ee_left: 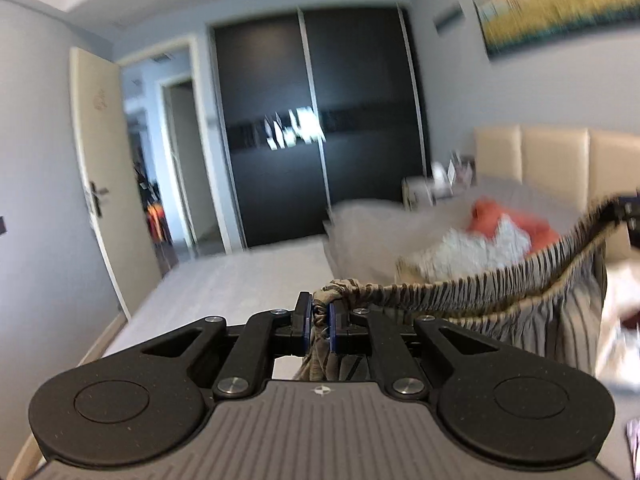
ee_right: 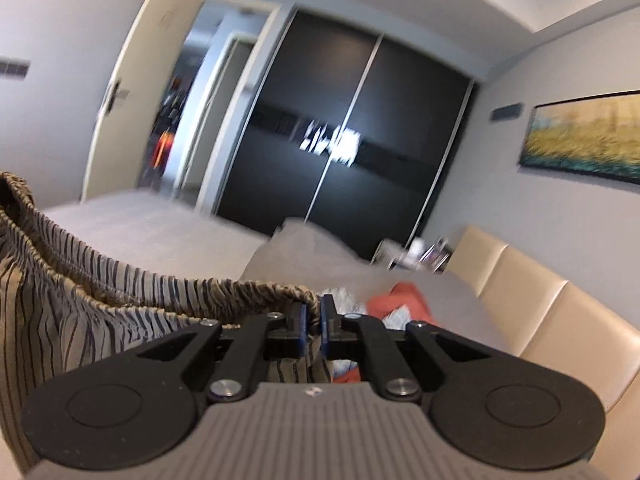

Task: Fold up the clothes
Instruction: 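Lift the trousers by the waistband with both grippers, spreading them apart, then lay the trousers flat on the bed, waistband held by both grippers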

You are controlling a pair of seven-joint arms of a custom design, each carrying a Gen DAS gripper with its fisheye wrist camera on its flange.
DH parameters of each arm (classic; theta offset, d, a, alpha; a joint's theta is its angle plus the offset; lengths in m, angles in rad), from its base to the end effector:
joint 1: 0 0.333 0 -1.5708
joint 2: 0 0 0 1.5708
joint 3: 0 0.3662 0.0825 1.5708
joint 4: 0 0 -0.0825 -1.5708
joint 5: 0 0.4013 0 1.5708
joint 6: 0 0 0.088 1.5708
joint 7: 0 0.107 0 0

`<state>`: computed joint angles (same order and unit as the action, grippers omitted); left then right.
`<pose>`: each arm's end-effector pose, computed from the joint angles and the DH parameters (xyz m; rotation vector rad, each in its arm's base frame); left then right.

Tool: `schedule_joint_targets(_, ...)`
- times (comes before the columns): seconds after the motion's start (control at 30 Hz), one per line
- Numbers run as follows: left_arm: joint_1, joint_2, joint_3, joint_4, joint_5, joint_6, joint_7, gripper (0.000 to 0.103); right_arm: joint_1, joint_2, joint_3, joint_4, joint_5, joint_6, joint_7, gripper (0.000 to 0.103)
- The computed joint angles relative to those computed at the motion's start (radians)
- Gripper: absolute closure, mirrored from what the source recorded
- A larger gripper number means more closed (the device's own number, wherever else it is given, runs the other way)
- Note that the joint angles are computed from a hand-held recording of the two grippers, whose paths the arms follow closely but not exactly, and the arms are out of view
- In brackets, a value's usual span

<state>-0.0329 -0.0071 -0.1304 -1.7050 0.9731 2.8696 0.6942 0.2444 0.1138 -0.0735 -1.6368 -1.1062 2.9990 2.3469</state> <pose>0.6023 -0.1466 0.7459 -1.3295 1.4325 -0.9278 0.6342 0.1782 0.7070 -1.6936 1.1176 -1.2939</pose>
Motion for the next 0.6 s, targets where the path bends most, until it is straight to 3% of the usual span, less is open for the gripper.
schedule_joint_targets(0.07, 0.005, -0.002, 0.002, 0.02, 0.175, 0.021, -0.186, 0.097, 0.017, -0.005, -0.025, 0.02, -0.149, 0.009, 0.167, 0.095)
schedule_joint_targets(0.13, 0.008, -0.019, -0.001, 0.013, 0.277, 0.03, -0.27, 0.097, 0.011, -0.02, -0.021, 0.014, -0.239, 0.018, 0.256, 0.095)
schedule_joint_targets(0.3, 0.028, -0.097, -0.013, -0.132, 0.181, 0.063, -0.16, 0.097, -0.036, -0.079, 0.021, -0.106, -0.237, 0.054, 0.256, 0.095)
schedule_joint_targets(0.4, 0.041, -0.139, -0.031, -0.239, 0.1, 0.068, -0.067, 0.097, -0.063, -0.112, 0.046, -0.236, -0.09, 0.083, 0.108, 0.095)
schedule_joint_targets(0.53, 0.047, -0.19, -0.049, -0.418, -0.034, 0.055, 0.036, 0.097, -0.07, -0.16, 0.072, -0.455, 0.257, 0.108, -0.216, 0.095)
schedule_joint_targets(0.6, 0.039, -0.211, -0.05, -0.501, -0.124, 0.04, 0.085, 0.097, -0.04, -0.172, 0.07, -0.553, 0.486, 0.101, -0.422, 0.095)
